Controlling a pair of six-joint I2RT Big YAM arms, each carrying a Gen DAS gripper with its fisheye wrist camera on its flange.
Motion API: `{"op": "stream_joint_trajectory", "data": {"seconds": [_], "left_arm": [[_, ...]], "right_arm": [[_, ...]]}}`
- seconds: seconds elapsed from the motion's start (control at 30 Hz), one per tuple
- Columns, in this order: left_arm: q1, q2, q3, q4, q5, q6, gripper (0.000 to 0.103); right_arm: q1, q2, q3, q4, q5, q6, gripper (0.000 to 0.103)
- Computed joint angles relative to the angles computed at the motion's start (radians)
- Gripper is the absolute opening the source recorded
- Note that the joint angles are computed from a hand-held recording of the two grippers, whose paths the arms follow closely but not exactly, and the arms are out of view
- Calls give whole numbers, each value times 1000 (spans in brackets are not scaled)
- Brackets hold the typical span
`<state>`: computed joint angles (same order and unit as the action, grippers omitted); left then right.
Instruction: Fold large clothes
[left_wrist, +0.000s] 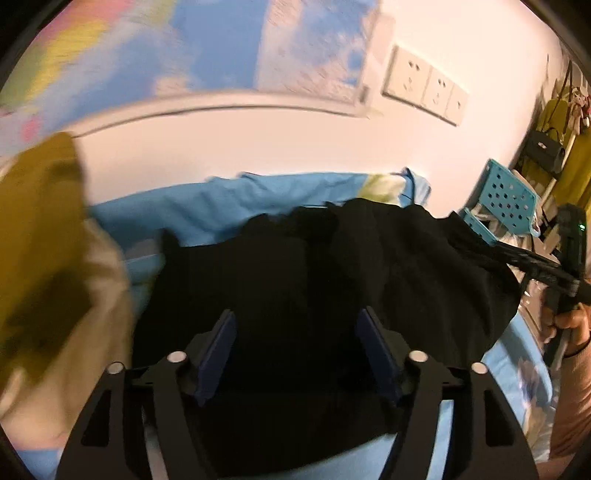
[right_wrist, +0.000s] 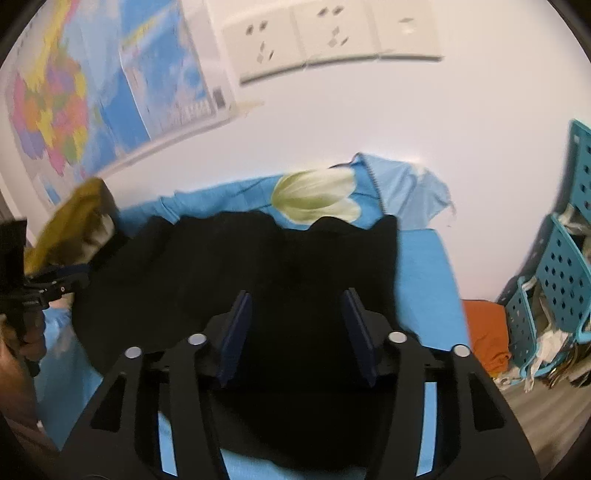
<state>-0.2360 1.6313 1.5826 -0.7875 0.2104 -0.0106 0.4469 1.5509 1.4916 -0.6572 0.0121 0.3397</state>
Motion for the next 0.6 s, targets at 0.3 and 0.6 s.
{"op": "stream_joint_trajectory", "data": {"seconds": [0.3,0.6], "left_arm": [[115,-178,-262,58,8,-33,82],[71,-87,-248,72,103,-19,64]], "right_arm": [[-43,-168,-272,98,-84,138,87],[-34,-122,-293,217,-170,154,37]]}}
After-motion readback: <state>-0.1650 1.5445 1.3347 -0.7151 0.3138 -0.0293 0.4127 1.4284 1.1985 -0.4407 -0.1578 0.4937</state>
